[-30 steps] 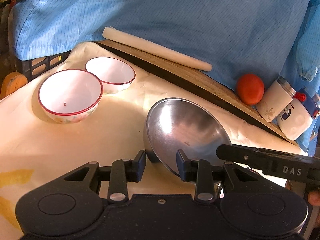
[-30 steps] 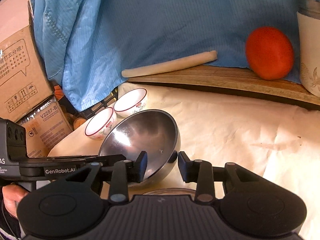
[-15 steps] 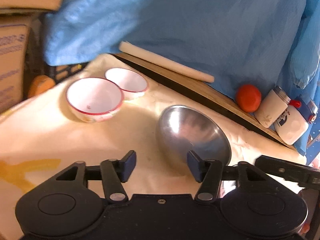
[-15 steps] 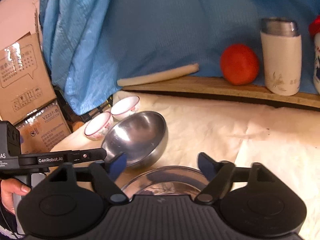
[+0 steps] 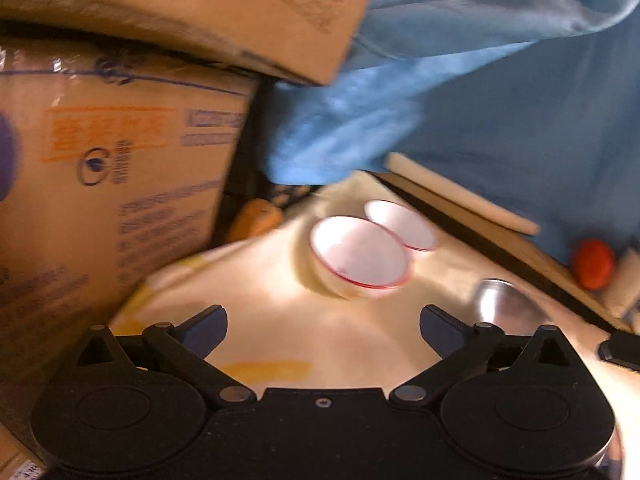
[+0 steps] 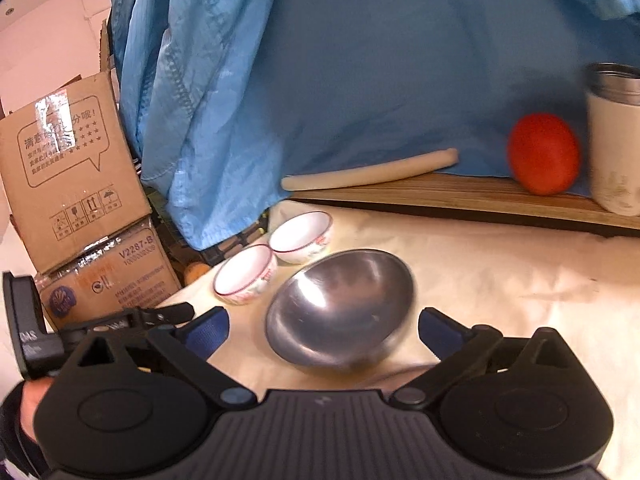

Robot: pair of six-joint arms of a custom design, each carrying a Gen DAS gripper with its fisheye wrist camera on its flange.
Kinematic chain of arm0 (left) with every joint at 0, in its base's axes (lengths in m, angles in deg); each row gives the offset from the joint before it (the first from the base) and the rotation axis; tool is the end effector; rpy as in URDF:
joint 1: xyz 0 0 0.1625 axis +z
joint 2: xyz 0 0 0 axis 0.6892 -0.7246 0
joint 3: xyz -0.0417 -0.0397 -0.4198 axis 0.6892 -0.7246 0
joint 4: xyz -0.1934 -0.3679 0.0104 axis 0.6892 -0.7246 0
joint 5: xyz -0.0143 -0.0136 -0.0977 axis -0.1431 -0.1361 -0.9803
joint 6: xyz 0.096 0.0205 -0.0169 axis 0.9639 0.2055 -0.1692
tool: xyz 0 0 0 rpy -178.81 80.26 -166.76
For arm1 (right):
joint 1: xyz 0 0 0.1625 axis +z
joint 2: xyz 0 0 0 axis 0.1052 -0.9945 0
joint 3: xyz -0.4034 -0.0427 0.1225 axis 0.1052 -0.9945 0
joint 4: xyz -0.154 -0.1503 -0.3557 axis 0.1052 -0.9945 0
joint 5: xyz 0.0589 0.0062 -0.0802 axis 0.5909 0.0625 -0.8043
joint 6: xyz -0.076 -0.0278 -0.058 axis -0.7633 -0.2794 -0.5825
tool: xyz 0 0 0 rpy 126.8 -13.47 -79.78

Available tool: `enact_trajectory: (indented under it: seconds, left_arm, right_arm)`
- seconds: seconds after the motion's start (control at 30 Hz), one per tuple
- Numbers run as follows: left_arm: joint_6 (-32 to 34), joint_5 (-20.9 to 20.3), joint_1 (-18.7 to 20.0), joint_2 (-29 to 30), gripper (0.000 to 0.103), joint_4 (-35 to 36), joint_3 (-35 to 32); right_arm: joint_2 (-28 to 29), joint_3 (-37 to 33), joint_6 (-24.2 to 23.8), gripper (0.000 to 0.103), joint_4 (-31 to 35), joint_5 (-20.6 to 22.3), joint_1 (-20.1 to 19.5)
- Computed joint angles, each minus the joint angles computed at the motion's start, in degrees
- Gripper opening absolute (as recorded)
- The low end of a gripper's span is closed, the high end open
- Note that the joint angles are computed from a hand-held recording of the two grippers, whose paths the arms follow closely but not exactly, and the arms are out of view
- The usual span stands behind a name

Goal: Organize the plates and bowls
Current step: 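Lower the steel bowl onto the stack and open both grippers, then move both grippers to a red-rimmed white bowl and close on its rim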

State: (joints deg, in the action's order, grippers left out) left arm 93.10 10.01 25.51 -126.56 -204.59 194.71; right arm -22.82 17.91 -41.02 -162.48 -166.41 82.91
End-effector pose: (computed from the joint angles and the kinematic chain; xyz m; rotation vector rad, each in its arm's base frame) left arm -0.0200 -0.6087 0.1417 0.1265 2.2671 -1.3091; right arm 0.1249 -0.6681 0.0830 0.7806 -2.6835 1.0138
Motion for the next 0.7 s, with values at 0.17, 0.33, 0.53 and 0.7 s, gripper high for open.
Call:
enact_trajectory:
  seconds: [0.17,0.33,0.53,0.7]
  left_arm:
    - [2.06,-3.17,1.59,1.71,0.102,-2.22,-2.22]
    - [-0.33,-8.25,3.47,1.68,0.102,2.36,-5.15]
    - [-1.26,-10.86,4.57,2.82,0.102,1.77,-7.45]
    - [-1.16,-10.71,4.82,4.47,0.102,-0.43,-8.5]
  right_arm:
    - [2.7,-5.84,-0.83,0.103,3.79,-0.21,1.85]
    - [7.35,-17.25,0.45,0.103,14.78,-2.13,4.45]
    - [14.41,-30.7,2.97,0.103,26.76,-5.08,6.37]
    - [18.35,-37.9,6.91,0.103,34.33,-6.92,6.85]
